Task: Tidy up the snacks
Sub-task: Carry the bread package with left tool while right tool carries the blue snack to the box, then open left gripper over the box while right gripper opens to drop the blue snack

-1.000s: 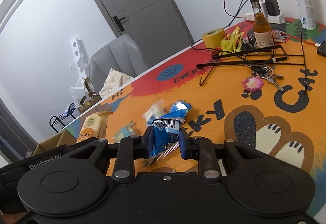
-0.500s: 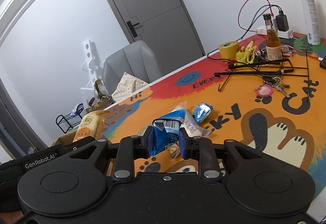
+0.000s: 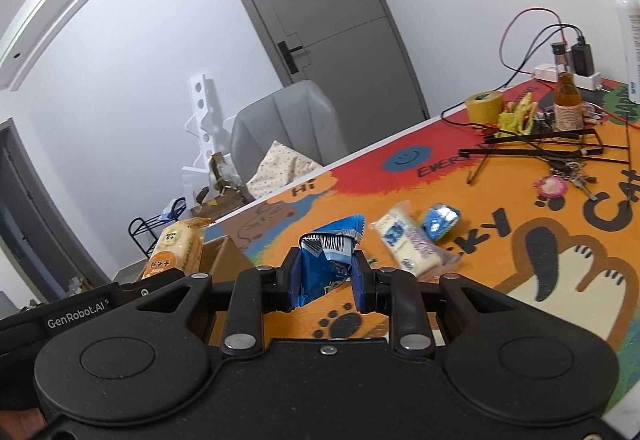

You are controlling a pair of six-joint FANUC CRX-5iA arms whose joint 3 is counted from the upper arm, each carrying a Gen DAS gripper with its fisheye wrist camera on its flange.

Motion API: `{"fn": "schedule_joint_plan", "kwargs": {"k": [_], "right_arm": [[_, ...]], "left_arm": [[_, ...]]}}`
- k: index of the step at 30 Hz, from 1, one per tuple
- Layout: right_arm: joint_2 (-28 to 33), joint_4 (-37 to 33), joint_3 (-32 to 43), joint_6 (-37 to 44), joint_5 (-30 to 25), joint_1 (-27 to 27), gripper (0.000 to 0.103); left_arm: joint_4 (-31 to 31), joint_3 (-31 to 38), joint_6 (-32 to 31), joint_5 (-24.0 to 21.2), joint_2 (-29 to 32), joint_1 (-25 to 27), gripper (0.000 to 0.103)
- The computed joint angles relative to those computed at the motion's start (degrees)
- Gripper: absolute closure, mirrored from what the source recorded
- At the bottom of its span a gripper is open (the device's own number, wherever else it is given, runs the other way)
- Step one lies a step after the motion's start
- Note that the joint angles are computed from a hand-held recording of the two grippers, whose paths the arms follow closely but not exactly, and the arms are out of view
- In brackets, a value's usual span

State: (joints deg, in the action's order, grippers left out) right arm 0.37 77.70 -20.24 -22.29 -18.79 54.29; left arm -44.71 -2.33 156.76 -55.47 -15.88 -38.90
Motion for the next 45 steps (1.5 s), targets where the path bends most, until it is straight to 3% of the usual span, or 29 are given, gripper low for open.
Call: {"fn": "schedule_joint_plan", "kwargs": {"k": [11, 16, 20, 30, 36, 39, 41, 45], "right_arm": [[2.8, -2.7, 3.8, 4.3, 0.5, 2.6, 0.079], [4.6, -5.4, 6.2, 7.8, 0.2, 4.1, 0.079], [5.9, -7.7, 8.2, 10.8, -0.2, 5.2, 0.079], [9.3, -14.1, 13.4, 19.0, -0.5, 7.5, 0.079], [11.7, -19.7, 17.2, 24.4, 0.0, 8.8, 0.078], [12.6, -22.5, 18.9, 27.0, 0.8, 9.3, 0.066], [13.1, -21.1, 19.2, 25.8, 0.4, 9.3, 0.050], [12.8, -20.4, 18.9, 24.2, 0.1, 9.2, 0.049]], "left_arm": [[-1.4, -3.3, 2.2, -3.6, -5.4, 2.1, 0.071], [-0.1, -5.0, 1.7, -3.1, -7.3, 4.3, 0.071], [4.8, -7.0, -1.7, -0.3, -8.6, 8.6, 0.071], [5.5, -8.8, -1.8, -1.2, -11.6, 11.3, 0.061], [6.6, -9.7, -3.4, -1.3, -13.4, 13.1, 0.049], [7.0, -10.1, -4.0, -1.2, -14.2, 13.9, 0.039], [7.4, -10.4, -4.7, -1.1, -14.7, 14.5, 0.031], [6.9, -10.3, -4.9, -1.8, -14.7, 14.3, 0.022]]}}
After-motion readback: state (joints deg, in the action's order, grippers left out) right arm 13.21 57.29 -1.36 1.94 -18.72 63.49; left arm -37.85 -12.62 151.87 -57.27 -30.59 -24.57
